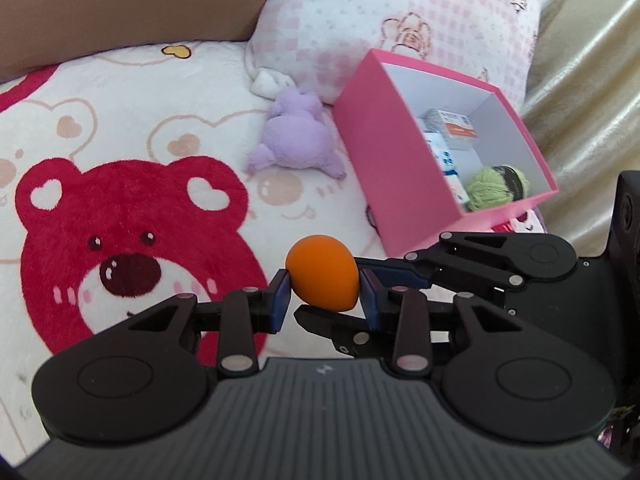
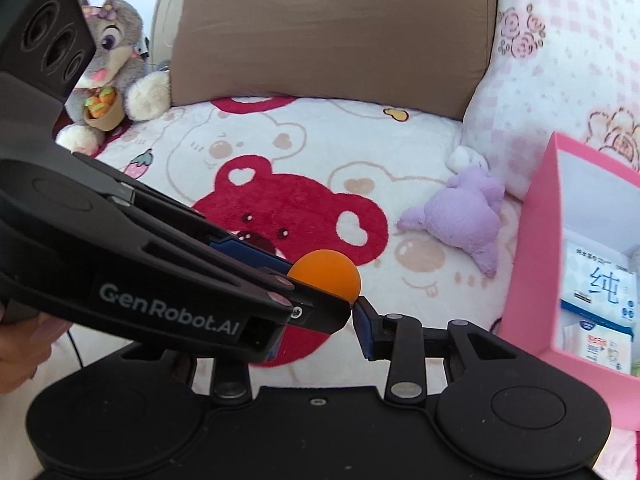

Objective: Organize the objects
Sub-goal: 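Lift the orange sponge with the left gripper off the blanket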

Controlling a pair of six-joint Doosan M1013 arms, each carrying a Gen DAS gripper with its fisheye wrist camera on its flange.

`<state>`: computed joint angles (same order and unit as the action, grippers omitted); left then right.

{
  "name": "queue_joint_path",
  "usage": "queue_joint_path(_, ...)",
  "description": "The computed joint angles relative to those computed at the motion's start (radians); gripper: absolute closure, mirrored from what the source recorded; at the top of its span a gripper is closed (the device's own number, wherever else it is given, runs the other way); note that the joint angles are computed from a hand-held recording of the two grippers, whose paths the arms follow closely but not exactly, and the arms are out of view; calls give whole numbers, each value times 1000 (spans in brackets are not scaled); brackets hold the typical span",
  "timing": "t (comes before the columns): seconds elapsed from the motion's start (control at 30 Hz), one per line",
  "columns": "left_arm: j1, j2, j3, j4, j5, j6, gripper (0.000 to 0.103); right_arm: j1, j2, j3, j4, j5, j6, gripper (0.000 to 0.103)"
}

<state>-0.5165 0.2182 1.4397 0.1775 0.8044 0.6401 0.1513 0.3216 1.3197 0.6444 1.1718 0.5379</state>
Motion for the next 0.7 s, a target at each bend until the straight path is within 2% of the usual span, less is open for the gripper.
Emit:
queue_joint_path(0.1,-18,-1,-22,16,33,-10,68,-11,-10,-8,-2,41,7,58)
queue_joint_path(0.3,-46,1,-68,43,87,-14,68,-34,-35,-5,21,60,-21,56)
queue_joint_path(0.7,-81,41,-189,18,225,70,68,-75,-66,-13,21,119,-41,55)
